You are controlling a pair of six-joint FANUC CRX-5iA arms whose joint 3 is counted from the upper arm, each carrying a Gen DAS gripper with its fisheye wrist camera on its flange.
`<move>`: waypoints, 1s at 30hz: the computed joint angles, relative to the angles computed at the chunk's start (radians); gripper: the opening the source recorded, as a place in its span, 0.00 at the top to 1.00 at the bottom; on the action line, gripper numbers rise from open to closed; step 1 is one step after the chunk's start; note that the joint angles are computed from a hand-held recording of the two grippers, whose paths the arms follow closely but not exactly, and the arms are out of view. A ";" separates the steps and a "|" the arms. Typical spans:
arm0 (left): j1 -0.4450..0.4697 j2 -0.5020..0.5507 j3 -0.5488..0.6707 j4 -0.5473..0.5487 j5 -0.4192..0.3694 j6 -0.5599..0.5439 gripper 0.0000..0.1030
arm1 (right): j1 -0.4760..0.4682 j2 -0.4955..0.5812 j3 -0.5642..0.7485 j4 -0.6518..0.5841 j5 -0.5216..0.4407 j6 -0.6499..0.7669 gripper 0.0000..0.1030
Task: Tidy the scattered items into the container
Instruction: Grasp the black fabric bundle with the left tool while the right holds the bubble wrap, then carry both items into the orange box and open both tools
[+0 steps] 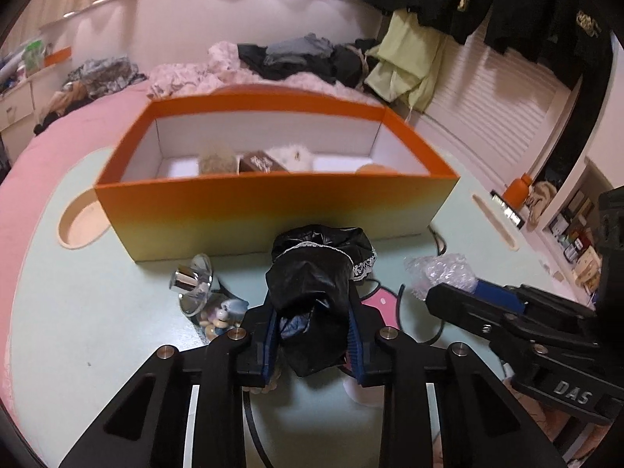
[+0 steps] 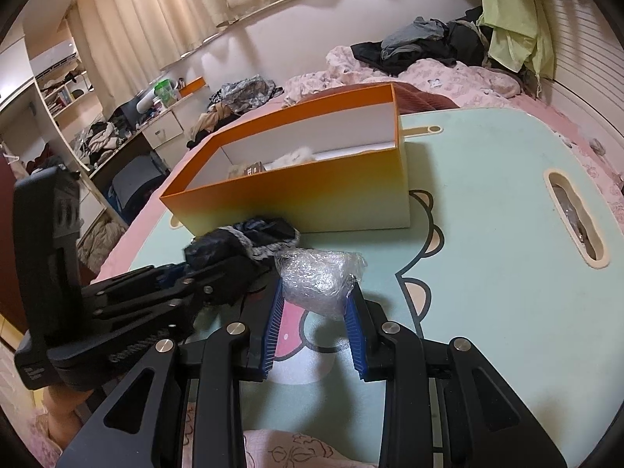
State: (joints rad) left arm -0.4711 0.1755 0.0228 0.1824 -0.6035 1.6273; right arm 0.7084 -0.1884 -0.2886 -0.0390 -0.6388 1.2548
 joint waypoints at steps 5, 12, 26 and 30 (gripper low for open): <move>0.020 -0.038 -0.045 0.071 0.037 -0.029 0.73 | 0.008 -0.002 -0.004 0.017 0.006 -0.006 0.69; 0.041 -0.073 -0.066 0.131 0.069 -0.068 0.73 | 0.032 -0.017 -0.020 0.097 0.034 -0.042 0.69; 0.085 0.003 0.066 0.172 0.041 -0.126 0.73 | 0.012 0.077 0.164 0.089 0.026 0.053 0.69; 0.096 0.036 0.094 0.187 0.031 -0.119 0.73 | -0.008 0.148 0.245 0.052 -0.015 0.074 0.69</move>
State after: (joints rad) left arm -0.3750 0.2118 0.1163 0.3690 -0.5725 1.5081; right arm 0.7000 -0.0402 -0.0435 0.0132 -0.6537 1.3290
